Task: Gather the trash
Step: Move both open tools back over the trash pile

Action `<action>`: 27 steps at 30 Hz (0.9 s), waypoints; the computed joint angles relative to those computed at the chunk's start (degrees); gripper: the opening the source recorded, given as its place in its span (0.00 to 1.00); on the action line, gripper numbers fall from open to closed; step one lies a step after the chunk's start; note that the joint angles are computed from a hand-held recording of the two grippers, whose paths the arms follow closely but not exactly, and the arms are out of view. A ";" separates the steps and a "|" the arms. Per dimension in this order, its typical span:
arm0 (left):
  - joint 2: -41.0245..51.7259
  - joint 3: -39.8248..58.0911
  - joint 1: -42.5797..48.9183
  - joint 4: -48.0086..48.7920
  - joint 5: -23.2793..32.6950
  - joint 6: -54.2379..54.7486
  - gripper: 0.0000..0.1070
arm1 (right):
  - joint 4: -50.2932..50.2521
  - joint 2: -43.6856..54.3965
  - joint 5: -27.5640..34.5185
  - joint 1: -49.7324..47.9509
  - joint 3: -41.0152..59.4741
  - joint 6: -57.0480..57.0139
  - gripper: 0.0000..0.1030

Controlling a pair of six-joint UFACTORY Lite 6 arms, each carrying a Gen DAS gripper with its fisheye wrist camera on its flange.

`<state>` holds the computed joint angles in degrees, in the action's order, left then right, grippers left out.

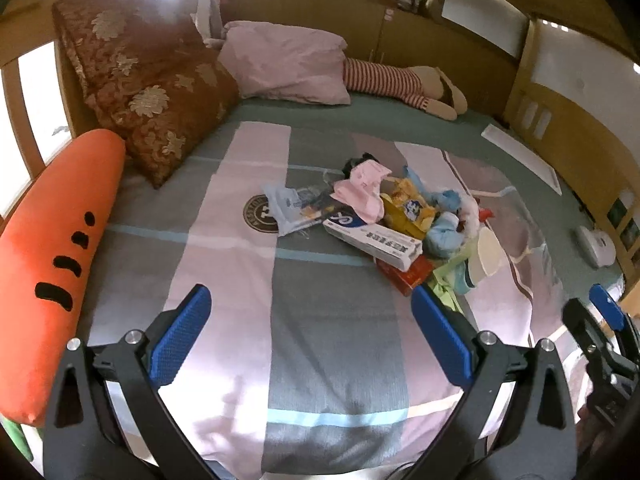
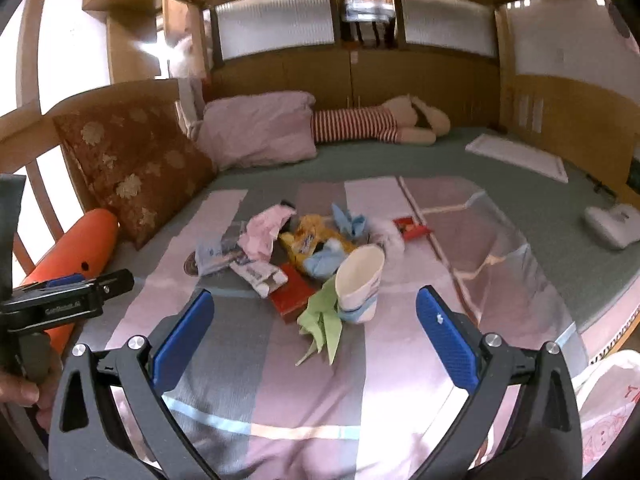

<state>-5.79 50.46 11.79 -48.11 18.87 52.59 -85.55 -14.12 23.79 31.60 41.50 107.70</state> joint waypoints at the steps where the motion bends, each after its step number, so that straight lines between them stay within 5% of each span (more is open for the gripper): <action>1: -0.17 0.08 -0.46 1.61 -0.07 -1.53 0.93 | 0.16 0.18 0.14 0.27 0.20 -0.42 0.96; 27: 0.34 -0.20 -1.43 3.75 -0.13 -3.33 0.93 | 0.86 0.74 -2.75 -1.48 0.91 -0.25 0.96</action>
<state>-5.45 50.26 10.35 -44.36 18.74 49.26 -84.69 -13.38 21.04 30.11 42.41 107.45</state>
